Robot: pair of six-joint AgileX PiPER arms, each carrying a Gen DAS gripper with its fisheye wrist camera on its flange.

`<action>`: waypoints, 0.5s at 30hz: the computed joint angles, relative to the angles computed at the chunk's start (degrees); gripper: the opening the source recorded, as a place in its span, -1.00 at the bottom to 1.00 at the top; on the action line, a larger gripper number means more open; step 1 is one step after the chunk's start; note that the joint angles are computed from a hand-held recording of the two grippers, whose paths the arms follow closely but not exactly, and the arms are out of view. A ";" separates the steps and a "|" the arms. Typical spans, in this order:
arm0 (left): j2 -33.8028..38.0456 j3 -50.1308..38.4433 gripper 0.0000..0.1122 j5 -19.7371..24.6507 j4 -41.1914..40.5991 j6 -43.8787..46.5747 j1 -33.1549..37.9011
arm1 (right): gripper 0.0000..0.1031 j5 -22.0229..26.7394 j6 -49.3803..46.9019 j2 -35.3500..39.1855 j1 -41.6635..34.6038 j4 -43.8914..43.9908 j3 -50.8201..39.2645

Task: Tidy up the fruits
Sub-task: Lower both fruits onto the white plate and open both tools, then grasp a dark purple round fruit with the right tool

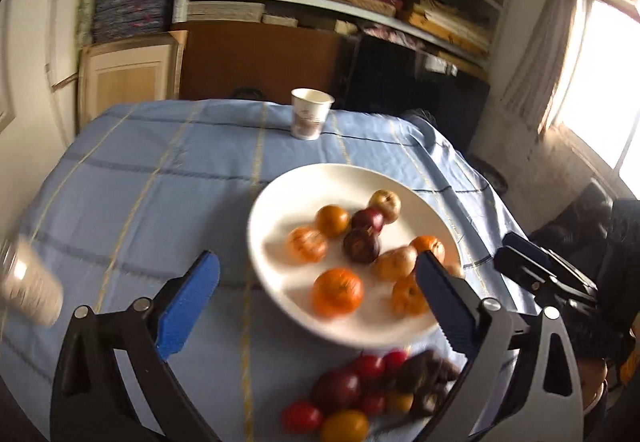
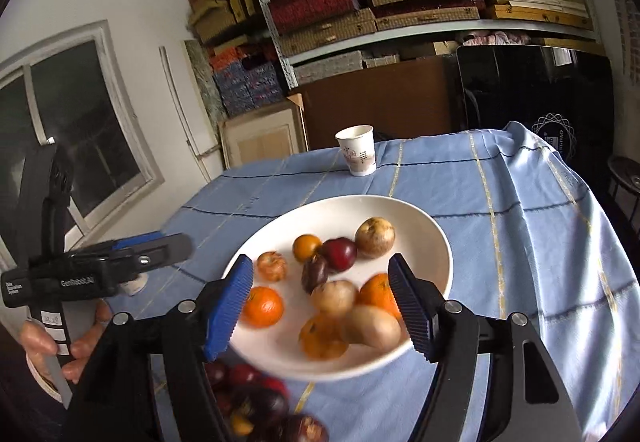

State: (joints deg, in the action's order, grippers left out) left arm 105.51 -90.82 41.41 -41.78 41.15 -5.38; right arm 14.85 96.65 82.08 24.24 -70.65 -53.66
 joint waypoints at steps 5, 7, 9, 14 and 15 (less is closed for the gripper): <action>-5.45 13.83 0.73 -6.87 -3.23 2.19 4.29 | 0.37 0.18 3.38 -2.30 4.48 1.26 5.49; -5.85 15.42 0.73 -6.12 -2.88 1.73 5.77 | 0.37 1.83 -0.02 -1.85 7.36 4.76 5.31; -6.47 16.83 0.73 -5.50 -4.26 2.25 7.43 | 0.37 5.04 -0.07 -0.27 11.07 4.50 4.24; -9.18 20.36 0.73 -10.79 -3.89 2.50 7.41 | 0.37 9.72 -7.53 6.37 15.72 10.33 -1.02; -9.62 20.81 0.73 -11.37 -3.42 2.49 7.25 | 0.36 11.54 -8.42 7.46 16.63 10.53 -1.95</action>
State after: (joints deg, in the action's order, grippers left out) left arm 95.90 -70.01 30.04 -45.20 43.64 1.87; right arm 26.39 88.23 89.54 40.86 -60.12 -55.61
